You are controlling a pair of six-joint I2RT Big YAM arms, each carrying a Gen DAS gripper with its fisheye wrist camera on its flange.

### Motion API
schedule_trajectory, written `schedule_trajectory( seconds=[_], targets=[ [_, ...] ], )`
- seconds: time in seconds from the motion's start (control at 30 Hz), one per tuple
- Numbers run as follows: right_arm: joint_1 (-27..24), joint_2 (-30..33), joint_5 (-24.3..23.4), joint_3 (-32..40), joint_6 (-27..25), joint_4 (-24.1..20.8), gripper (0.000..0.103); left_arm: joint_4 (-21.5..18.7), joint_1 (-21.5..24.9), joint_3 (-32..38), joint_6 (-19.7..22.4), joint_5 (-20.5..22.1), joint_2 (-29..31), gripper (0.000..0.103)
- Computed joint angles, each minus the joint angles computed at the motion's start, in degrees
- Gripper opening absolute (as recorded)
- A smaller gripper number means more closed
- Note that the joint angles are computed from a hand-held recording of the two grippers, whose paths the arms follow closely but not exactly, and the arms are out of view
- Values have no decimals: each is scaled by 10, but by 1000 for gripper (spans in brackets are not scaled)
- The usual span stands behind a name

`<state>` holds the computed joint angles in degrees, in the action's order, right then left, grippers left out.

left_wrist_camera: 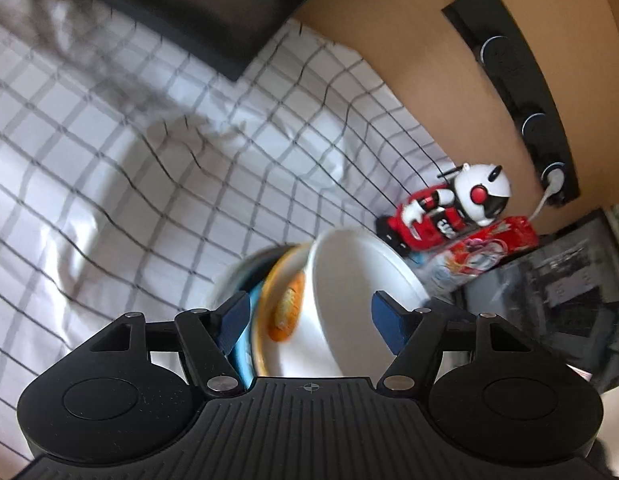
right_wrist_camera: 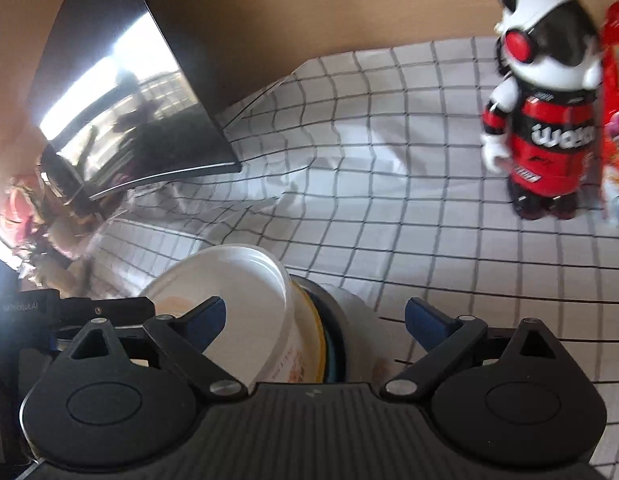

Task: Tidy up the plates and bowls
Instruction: 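Open both grippers and withdraw them from the bowl stack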

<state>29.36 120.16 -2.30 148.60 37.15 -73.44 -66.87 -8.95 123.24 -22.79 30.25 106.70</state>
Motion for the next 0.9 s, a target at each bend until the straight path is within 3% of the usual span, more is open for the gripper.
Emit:
schedule_trajectory(
  seconds=[0.03,0.13,0.2,0.23,0.3,0.37,0.4,0.5,0.57,0.63,0.7,0.77,0.83,0.9],
  targets=[
    [6,-12,23,-18,2,7,97,34,-1,-28,4,-14,-17,72],
    [27,-61,85,-96,10,51,97,230,-5,-181,37,-71,-109,72],
    [43,-93,123,-150,8,84,97,314,-12,-255,68,-108,-155,72],
    [54,-109,147,-176,1,101,97,335,-17,-280,75,-121,-172,72],
    [74,-136,196,-221,-22,131,97,353,-25,-319,74,-138,-199,61],
    [96,-169,248,-273,-56,171,97,373,-34,-364,61,-144,-232,27],
    [108,-186,275,-302,-73,195,97,378,-39,-382,58,-146,-246,22],
    [144,-238,347,-392,-99,267,97,412,-60,-456,46,-158,-305,22],
    [166,-270,367,-444,-86,293,97,447,-87,-515,32,-197,-356,22],
    [186,-296,375,-488,-57,297,97,447,-130,-555,31,-291,-398,22],
    [212,-321,395,-533,-23,297,97,410,-192,-575,49,-424,-424,21],
    [237,-337,422,-566,13,285,97,386,-244,-593,64,-524,-441,21],
    [264,-353,450,-600,44,281,97,376,-287,-618,59,-582,-457,21],
    [289,-359,480,-621,68,265,97,354,-321,-637,33,-610,-469,21]
  ],
)
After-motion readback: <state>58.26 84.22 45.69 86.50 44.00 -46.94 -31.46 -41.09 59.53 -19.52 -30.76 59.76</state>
